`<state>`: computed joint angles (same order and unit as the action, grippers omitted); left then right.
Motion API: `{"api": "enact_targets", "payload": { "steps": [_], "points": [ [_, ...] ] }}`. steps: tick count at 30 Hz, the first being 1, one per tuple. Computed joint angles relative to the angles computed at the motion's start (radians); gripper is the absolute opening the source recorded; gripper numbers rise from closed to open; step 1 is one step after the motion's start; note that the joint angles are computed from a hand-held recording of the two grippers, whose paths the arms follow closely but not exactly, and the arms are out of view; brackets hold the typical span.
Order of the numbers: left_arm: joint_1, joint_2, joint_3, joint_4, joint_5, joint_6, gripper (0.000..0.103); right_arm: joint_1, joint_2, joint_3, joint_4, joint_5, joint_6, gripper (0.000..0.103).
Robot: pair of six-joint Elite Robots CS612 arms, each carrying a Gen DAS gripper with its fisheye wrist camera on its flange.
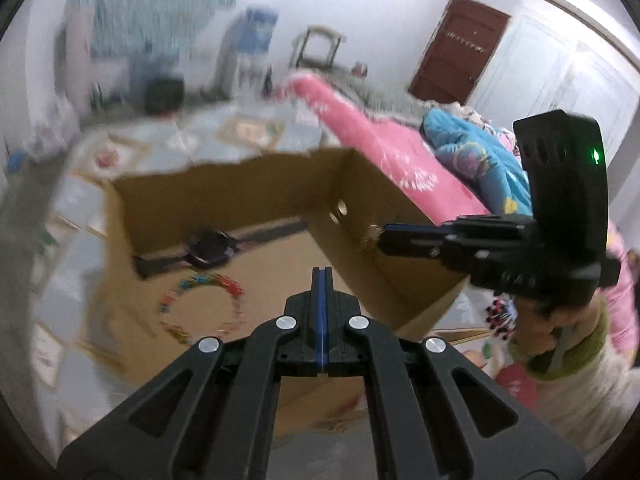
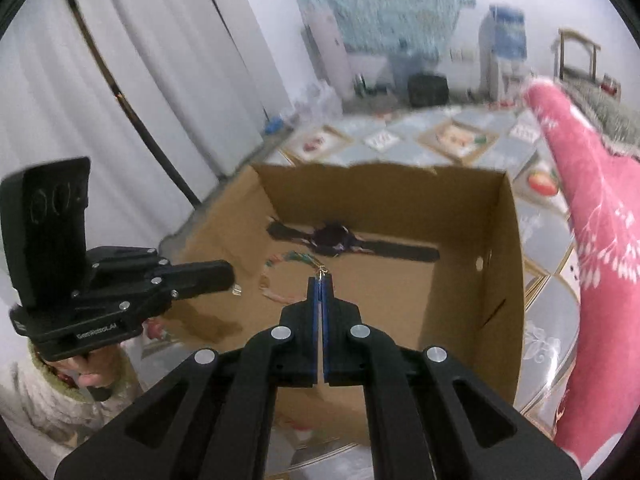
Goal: Organize jewelry
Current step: 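Carry the charm and earring into the box and open both tools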
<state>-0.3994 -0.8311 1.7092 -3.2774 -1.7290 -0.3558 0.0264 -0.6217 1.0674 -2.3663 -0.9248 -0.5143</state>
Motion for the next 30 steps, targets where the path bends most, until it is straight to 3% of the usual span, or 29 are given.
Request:
{"api": "enact_targets", "payload": {
  "steps": [2, 7, 12, 17, 21, 28, 30],
  "points": [
    [0.012, 0.027, -0.060, 0.089, -0.036, -0.022, 0.000, 0.007, 0.022, -0.040, 0.037, -0.031, 0.004, 0.002],
    [0.011, 0.066, -0.137, 0.207, -0.024, -0.057, 0.000, 0.016, 0.067, -0.128, 0.113, -0.088, 0.011, 0.002],
    [0.016, 0.083, -0.152, 0.200, -0.044, -0.112, 0.010, 0.010, 0.084, -0.152, 0.113, -0.092, 0.047, 0.003],
    [0.017, 0.085, -0.147, 0.202, -0.028, -0.125, 0.011, -0.001, 0.076, -0.134, 0.091, -0.077, 0.060, 0.004],
    [0.018, 0.073, -0.123, 0.171, -0.018, -0.130, 0.011, -0.010, 0.052, -0.092, 0.047, -0.072, 0.073, 0.030],
    [0.003, 0.013, -0.007, 0.015, 0.027, -0.102, 0.020, -0.033, -0.023, 0.044, -0.097, -0.005, 0.091, 0.040],
    [-0.004, -0.011, 0.042, -0.045, 0.042, -0.094, 0.022, -0.043, -0.056, 0.107, -0.161, 0.027, 0.104, 0.047]
  ]
}}
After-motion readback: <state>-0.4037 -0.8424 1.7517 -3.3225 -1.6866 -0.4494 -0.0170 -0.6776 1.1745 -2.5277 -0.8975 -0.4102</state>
